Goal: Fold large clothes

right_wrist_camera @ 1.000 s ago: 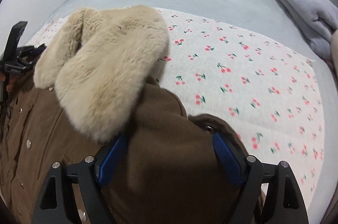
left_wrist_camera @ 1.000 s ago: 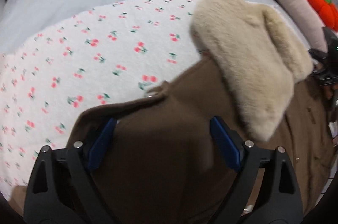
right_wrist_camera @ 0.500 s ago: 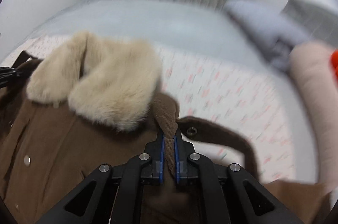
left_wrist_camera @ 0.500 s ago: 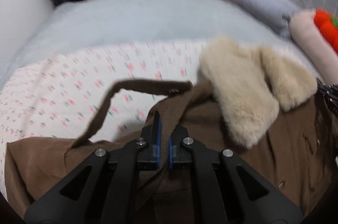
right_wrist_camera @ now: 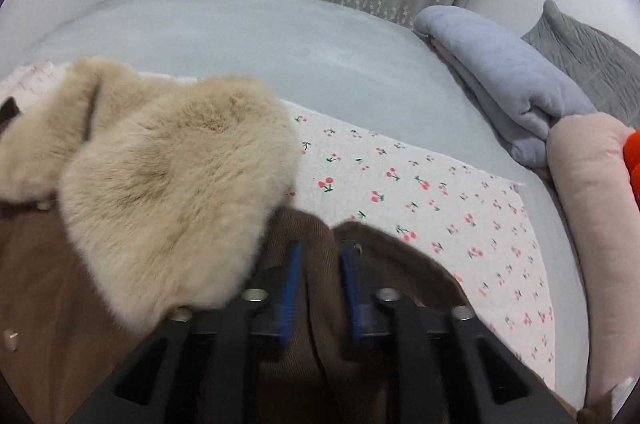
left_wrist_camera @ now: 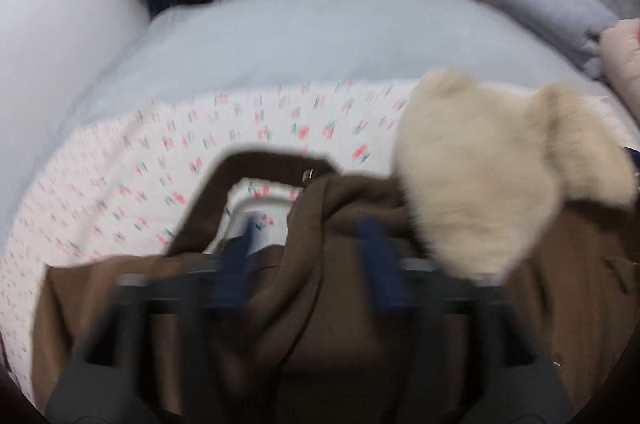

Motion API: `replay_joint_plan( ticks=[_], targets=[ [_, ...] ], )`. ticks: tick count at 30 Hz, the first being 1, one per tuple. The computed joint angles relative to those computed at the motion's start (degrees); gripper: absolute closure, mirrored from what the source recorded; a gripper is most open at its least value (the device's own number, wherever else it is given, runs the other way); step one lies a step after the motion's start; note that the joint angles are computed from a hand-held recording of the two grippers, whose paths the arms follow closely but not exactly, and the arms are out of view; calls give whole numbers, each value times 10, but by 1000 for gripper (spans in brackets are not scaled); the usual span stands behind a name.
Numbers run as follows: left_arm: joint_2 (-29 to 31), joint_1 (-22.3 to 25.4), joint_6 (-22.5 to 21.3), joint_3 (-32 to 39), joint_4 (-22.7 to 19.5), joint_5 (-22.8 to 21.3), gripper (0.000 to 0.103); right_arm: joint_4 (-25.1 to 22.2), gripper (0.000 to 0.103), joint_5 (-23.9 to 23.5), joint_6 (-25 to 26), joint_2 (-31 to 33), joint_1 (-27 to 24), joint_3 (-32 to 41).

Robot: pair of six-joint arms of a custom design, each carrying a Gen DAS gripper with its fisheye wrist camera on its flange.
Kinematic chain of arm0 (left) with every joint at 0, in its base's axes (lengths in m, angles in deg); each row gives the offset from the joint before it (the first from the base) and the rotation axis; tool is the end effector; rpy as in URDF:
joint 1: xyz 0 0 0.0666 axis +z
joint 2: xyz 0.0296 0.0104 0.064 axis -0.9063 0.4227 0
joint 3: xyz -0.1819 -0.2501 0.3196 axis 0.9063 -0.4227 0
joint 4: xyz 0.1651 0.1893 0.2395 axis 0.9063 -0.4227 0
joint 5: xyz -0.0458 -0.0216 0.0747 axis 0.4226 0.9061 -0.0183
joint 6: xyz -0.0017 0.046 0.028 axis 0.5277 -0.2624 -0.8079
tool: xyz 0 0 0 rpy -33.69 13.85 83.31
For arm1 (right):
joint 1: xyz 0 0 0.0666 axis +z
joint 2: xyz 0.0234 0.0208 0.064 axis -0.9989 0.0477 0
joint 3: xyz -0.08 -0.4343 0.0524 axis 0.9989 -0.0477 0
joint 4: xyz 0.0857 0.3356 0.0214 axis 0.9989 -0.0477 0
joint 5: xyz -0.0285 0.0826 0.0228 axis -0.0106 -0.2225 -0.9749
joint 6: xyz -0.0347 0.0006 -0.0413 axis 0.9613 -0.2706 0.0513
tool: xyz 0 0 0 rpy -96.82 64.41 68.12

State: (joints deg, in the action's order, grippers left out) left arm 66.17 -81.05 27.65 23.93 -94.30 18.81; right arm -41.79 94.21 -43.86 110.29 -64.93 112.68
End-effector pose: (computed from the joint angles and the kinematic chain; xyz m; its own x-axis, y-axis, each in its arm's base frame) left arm 0.5832 -0.1574 0.4727 -0.7131 0.1106 -0.6923 0.0035 0.9880 0.1542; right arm 0.5840 0.2280 0.4729 -0.7474 -0.2013 -0.6331 -0.1159 0.9779 -0.1741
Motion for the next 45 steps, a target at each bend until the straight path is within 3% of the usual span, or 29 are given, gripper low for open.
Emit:
replay_joint_plan(
  ticks=[2,5,9,12,18,22,29,36,37,39,40,41,42,43,45],
  targets=[
    [-33,-6,-18,-21,12,-1,20,4,41,-26,4,-42,-10,-30],
    [-73,-15,-22,-25,-44,25,20,-32,32,-58,-7,-103,-28,-62],
    [-141,-22,1,-74,-94,64,19,-92,29,-92,-44,-193,-36,-122],
    [-193,-30,16,-116,-133,78,18,-103,24,-136,-67,-279,-41,-199],
    [-303,-29,42,-221,-183,55,18,-131,22,-204,-120,-417,-63,-326],
    [-374,-3,76,-284,-220,83,18,-139,22,-227,-171,-501,-49,-398],
    [-486,70,84,-393,-269,180,18,-145,22,-222,-288,-601,61,-491],
    [-572,148,75,-478,-321,350,19,-125,22,-213,-424,-672,160,-561],
    [-583,144,79,-485,-318,365,24,-117,22,-215,-442,-682,171,-568],
    [-599,121,102,-499,-305,386,48,-94,22,-235,-466,-697,181,-583],
    [-602,108,117,-503,-299,381,79,-80,22,-250,-475,-701,181,-592],
    [-607,98,133,-506,-289,380,86,-70,31,-260,-483,-701,182,-599],
    [-612,93,150,-504,-283,376,87,-71,67,-262,-484,-696,186,-601],
    [-620,83,168,-496,-283,363,88,-85,92,-260,-480,-688,188,-596],
    [-649,83,189,-468,-282,331,89,-114,95,-219,-502,-695,211,-577]
  ],
)
